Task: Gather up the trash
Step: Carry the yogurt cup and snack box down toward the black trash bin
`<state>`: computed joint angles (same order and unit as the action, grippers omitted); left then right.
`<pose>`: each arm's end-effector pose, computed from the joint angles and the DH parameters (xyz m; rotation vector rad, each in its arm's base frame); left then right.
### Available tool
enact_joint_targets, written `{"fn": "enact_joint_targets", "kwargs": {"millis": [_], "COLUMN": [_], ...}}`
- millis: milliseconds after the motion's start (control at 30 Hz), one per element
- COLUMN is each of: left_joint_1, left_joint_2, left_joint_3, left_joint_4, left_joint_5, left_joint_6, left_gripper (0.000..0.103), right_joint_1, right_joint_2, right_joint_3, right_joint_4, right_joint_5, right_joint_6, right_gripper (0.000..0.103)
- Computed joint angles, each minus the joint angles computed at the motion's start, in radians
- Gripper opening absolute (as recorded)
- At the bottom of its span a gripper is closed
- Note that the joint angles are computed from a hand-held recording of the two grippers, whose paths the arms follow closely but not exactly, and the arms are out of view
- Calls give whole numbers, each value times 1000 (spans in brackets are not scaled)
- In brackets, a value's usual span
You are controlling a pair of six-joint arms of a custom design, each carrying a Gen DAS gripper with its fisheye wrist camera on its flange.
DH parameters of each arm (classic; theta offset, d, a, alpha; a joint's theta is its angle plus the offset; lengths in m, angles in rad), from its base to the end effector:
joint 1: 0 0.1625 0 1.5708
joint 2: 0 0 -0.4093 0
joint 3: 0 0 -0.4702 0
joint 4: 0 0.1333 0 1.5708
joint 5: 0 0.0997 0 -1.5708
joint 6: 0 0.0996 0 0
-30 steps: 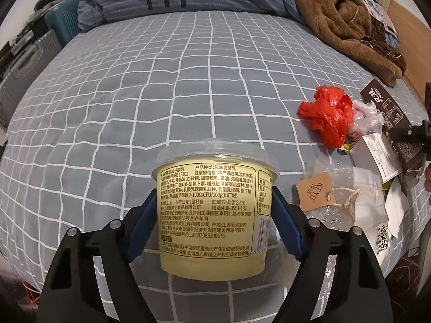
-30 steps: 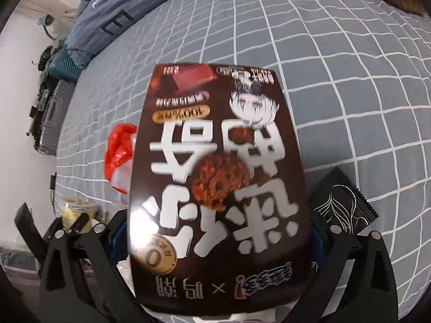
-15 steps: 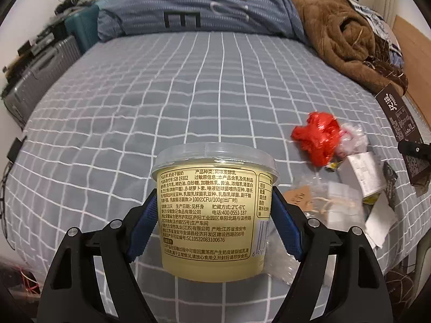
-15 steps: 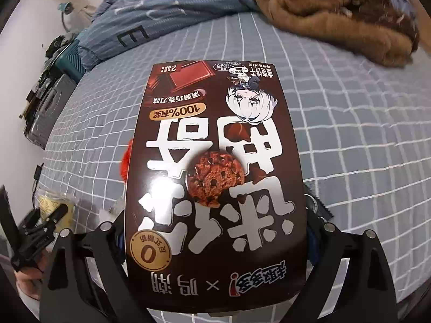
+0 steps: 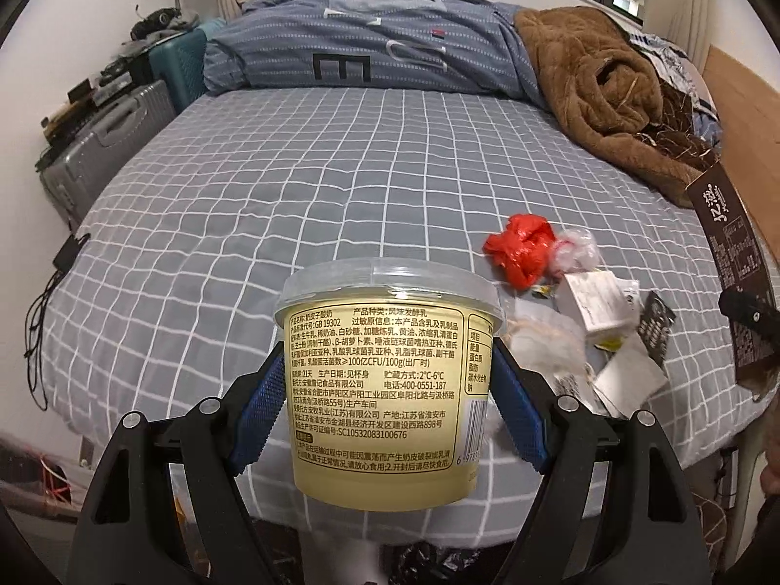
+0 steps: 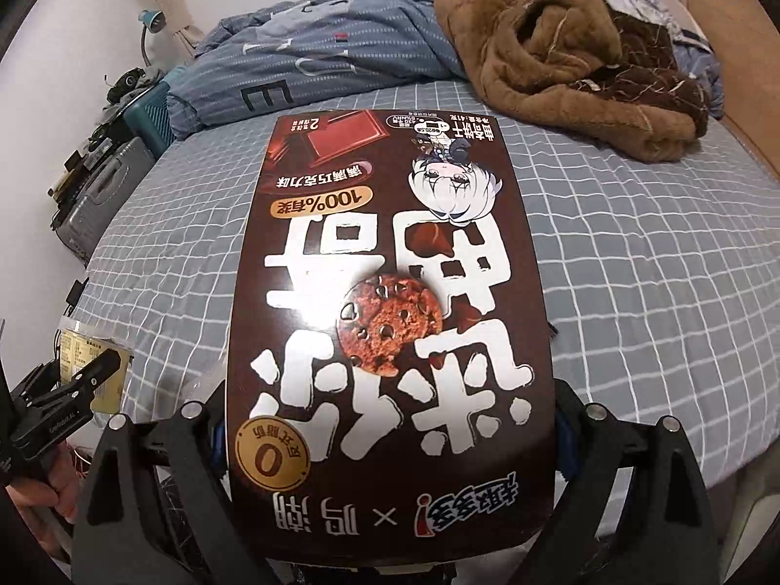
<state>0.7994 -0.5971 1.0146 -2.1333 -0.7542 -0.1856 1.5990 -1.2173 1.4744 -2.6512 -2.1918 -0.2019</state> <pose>-0.4636 -0.7721 0.1489 0.6220 2.3243 -0.6341 0.0957 -0.7212 0.4450 -0.0561 -2.3244 0.9374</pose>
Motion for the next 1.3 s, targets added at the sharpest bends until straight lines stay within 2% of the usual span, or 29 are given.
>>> {"fn": "enact_joint_targets", "kwargs": {"millis": [400, 700, 967, 1300], "left_joint_1": [-81, -136, -159, -167], "left_joint_2": [-170, -265, -357, -383], "left_joint_3": [249, 398, 551, 668], "left_joint_4": [-79, -98, -116, -144], "left_joint_5": [6, 6, -32, -63], "left_joint_6": [-64, -116, -157, -197], "left_gripper": [77, 77, 77, 77], "right_joint_1": [84, 120, 116, 72], "right_joint_2": [-159, -262, -335, -362], "right_joint_3": [227, 379, 508, 652], "right_joint_4": [-128, -188, -201, -233], "right_joint_5": [-52, -70, -79, -70], "right_joint_6": [-5, 2, 11, 17], "right_gripper": [88, 88, 88, 88]}}
